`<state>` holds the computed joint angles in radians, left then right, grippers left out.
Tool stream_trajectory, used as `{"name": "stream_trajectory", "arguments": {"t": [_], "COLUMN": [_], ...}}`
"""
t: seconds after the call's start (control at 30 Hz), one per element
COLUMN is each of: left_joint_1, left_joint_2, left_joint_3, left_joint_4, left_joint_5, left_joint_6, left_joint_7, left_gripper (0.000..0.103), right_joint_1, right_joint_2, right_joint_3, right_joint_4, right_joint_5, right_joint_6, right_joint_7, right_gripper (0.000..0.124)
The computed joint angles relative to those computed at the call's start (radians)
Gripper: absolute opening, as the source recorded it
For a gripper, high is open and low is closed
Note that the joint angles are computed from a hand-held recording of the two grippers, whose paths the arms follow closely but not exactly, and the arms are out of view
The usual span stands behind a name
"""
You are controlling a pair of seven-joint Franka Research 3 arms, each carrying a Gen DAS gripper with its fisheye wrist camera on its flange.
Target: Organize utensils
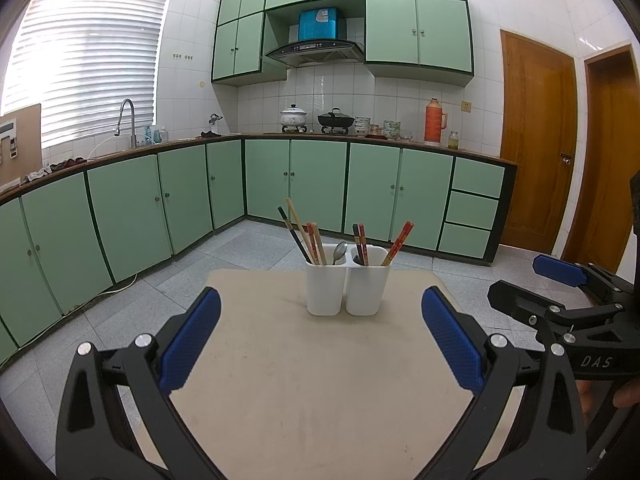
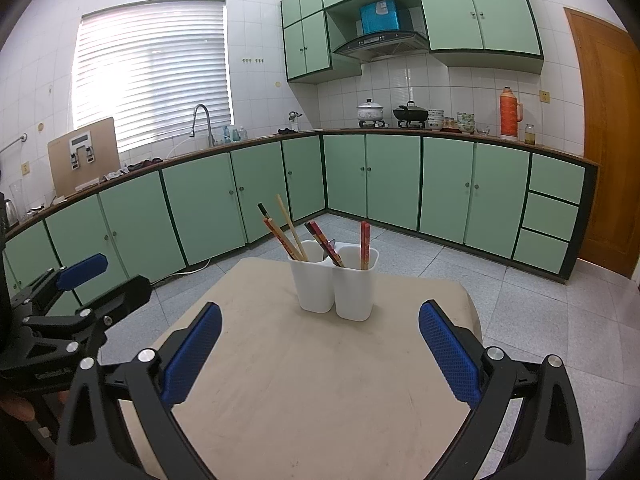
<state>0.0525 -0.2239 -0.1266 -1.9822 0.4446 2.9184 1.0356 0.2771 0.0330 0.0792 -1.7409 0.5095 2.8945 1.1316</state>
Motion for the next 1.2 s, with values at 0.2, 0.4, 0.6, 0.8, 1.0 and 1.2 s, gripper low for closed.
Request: {"name": "stream_trajectory", "arguments": {"t": [0.2,0.4,0.6,0.8,1.0,1.2], "left_joint_1": [-0.001,-0.003,-0.001,-0.003,-0.001,0.0], "left_joint_2": [0.0,0.0,0.001,0.0,-0.004,-0.006], "left_joint_3": [0.003,0.006,0.004,0.006,0.006,0.007], "left_joint_4": [0.001,0.0,0.001,-0.001,-0.008,-0.015], "left_joint_5": [-0.005,-0.014,-0.015,-0.019,-0.02,-0.024], "left_joint_6": [-0.001,0.0,0.0,0.001,0.004,0.009], "left_joint_7": [0.005,0.016,0.017,0.021,0.02,0.02], "left_gripper": [0.098,0.098,0.097,0.098,0.098,0.098], "right_joint_1": [0.001,0.0,0.001,0.001,0.002,0.004], "right_joint_2": [-0.001,0.001,0.0,0.0,0.0,0.004], "right_joint_3": [0.0,-0.001,0.0,0.0,0.0,0.001], "right_joint_4": [-0.001,0.002,0.001,0.001,0.001,0.003], "right_joint_5": [-0.003,-0.002,-0.006,-0.005,-0.012,-0.021], "right_joint_6": [0.002,-0.002,0.0,-0.001,0.001,0.0], "right_joint_7": [0.004,0.002,0.005,0.005,0.012,0.021], "right_gripper": [0.097,0.097,0.097,0.097,0.097,0.097]}}
